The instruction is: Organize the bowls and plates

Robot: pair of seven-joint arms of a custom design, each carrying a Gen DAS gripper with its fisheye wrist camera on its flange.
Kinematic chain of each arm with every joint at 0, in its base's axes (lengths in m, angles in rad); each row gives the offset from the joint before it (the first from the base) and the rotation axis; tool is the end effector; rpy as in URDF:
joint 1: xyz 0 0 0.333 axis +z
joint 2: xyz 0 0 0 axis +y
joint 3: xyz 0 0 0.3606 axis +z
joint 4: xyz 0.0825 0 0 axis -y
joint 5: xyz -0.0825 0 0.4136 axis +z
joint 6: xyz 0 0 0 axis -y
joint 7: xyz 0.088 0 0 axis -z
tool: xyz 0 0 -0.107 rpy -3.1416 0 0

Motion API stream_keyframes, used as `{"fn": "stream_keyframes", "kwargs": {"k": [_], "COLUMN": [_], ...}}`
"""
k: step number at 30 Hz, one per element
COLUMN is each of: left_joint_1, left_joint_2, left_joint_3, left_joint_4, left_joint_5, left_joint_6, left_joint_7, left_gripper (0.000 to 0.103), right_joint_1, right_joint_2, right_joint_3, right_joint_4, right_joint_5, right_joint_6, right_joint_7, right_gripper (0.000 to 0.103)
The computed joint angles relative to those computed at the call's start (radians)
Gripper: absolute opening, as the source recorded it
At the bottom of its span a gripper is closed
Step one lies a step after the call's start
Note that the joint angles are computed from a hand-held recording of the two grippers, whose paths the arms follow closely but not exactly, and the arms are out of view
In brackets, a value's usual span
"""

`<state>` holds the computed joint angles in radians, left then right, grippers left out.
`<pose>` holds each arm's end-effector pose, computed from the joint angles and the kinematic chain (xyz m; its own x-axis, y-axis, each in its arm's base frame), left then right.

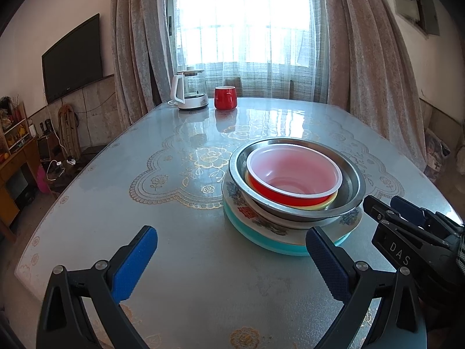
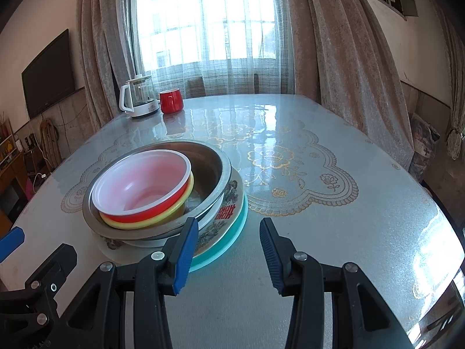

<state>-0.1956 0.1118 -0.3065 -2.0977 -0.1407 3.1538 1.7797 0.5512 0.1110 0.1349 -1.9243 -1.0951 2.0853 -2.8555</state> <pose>0.5707 -0.2908 0.5124 -0.5128 -0.8582 -0.0228 -0.4902 0.3145 -0.8129 0.5203 0.3650 0.4924 -0.5567 -0.8293 -0.0487 -0.4669 0.3609 -0.8073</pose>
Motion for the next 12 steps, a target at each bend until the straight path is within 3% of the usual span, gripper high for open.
{"fn": "stream_keyframes", "kwargs": {"k": [5,8,10,11,12], "left_joint_1": [0.027,0.004,-0.034,-0.012,0.04], "left_joint_2": [0.002,0.002,0.001,0.004,0.007], "left_joint_3": [-0.035,-0.008,0.039,0.014,-0.046], "left_joint_4": [-0.001,-0.005,-0.009,-0.007,-0.001], "left_joint_5": [-0.045,-0.018,0.044,0.024,-0.032], "left_joint_6": [0.001,0.016,0.025,0.024,0.012], "left_joint_7": [0.047,0.022,-0.039,-0.018,0.037], "left_gripper": [0.103,0.102,0.102,0.102,0.102], "right_joint_1": [-0.001,-0.001,-0.001,-0.002,-0.002], "right_joint_2": [0.004,0.006,0.005,0.005,0.004], "right_joint_3": [-0.002,-0.003,-0.004,-0.004,-0.005], "right_joint_4": [0.003,0.004,0.003,0.002,0.001], "right_joint_5": [0.005,0.008,0.008,0.007,0.007], "right_joint_6": [0.003,0.005,0.007,0.01,0.012], "right_joint_7": [-0.006,-0.009,-0.008,-0.007,-0.007], "right_gripper": [0.045,0.045,0.045,0.045,0.045]}}
